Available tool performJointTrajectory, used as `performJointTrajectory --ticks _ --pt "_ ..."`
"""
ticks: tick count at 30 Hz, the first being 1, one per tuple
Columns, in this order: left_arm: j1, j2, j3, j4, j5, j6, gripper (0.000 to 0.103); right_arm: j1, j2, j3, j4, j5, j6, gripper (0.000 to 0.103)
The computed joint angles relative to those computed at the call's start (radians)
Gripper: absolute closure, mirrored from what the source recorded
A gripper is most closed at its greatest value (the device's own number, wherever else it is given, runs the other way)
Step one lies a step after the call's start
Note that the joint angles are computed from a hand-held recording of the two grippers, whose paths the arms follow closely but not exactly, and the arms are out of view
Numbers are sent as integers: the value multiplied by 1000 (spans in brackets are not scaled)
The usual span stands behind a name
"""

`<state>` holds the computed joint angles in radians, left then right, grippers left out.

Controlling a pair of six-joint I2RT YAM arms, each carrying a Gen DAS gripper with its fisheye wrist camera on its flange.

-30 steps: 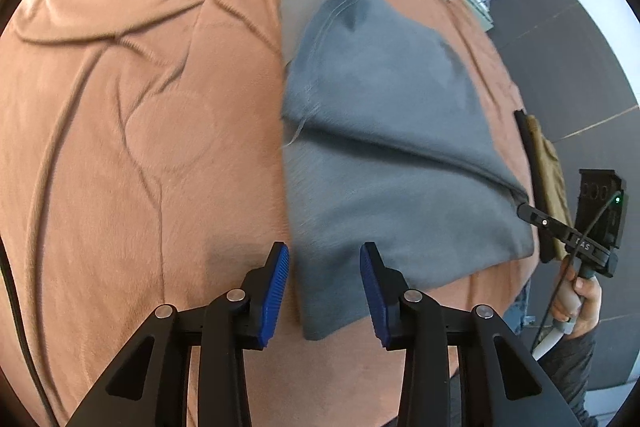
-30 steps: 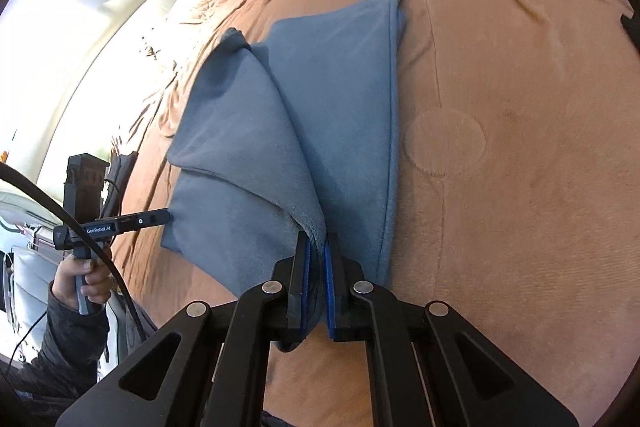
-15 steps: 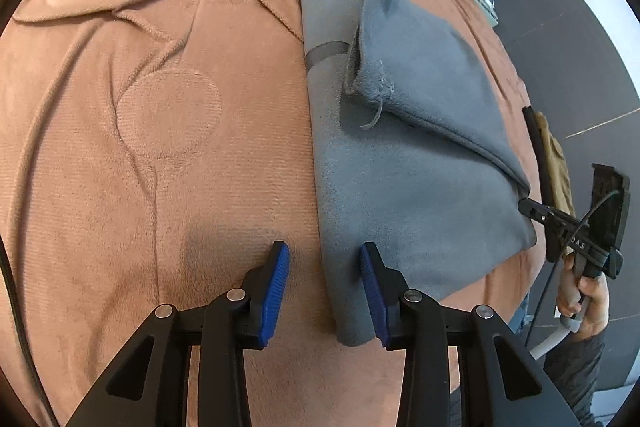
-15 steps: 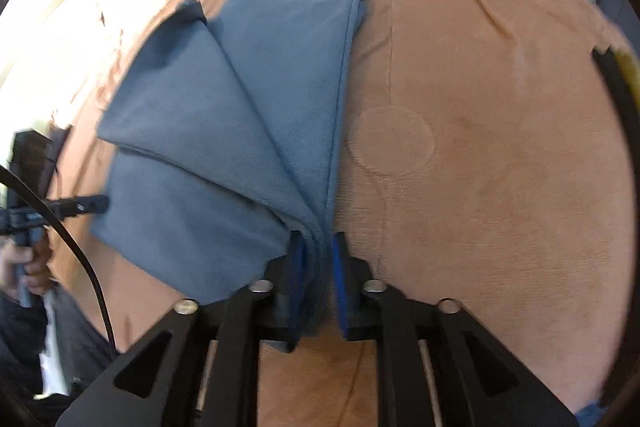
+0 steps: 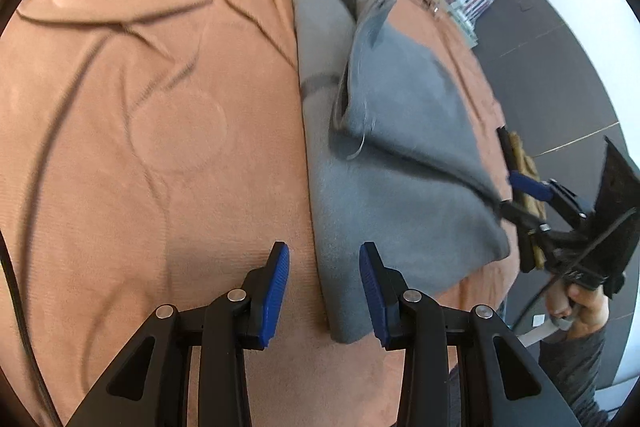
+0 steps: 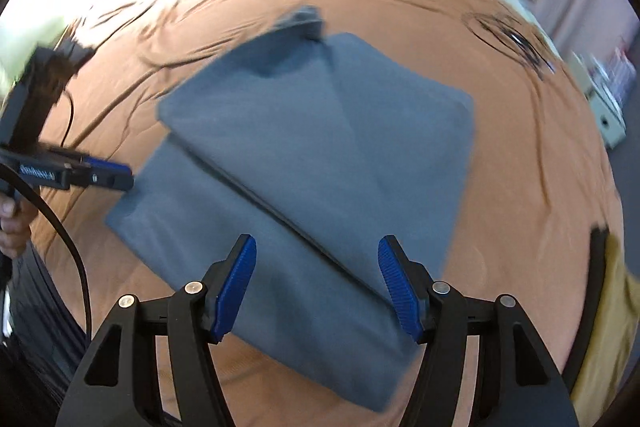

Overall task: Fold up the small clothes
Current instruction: 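Grasp the shirt again with the right gripper and fold it over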

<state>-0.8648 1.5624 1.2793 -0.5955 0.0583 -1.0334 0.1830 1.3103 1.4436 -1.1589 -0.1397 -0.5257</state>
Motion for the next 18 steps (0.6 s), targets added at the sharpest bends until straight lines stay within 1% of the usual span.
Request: performJointTrajectory --ticks 1,7,13,15,16,18 --pt "5 -23 -13 -2 -5 -4 64 52 8 -5 12 31 10 41" --pt "67 -182 -122 -30 -26 -14 64 195 105 -7 99 153 19 41" --pt "132 -297 -207 -52 -27 -22 64 289 216 5 200 246 43 41" --pt "145 -303 -210 -55 -27 -22 64 309 256 11 235 264 58 46" --pt "157 -314 -220 -56 -24 -22 64 308 280 24 244 260 70 49" --pt "174 -326 -234 -57 -11 -19 64 302 304 34 270 245 91 62"
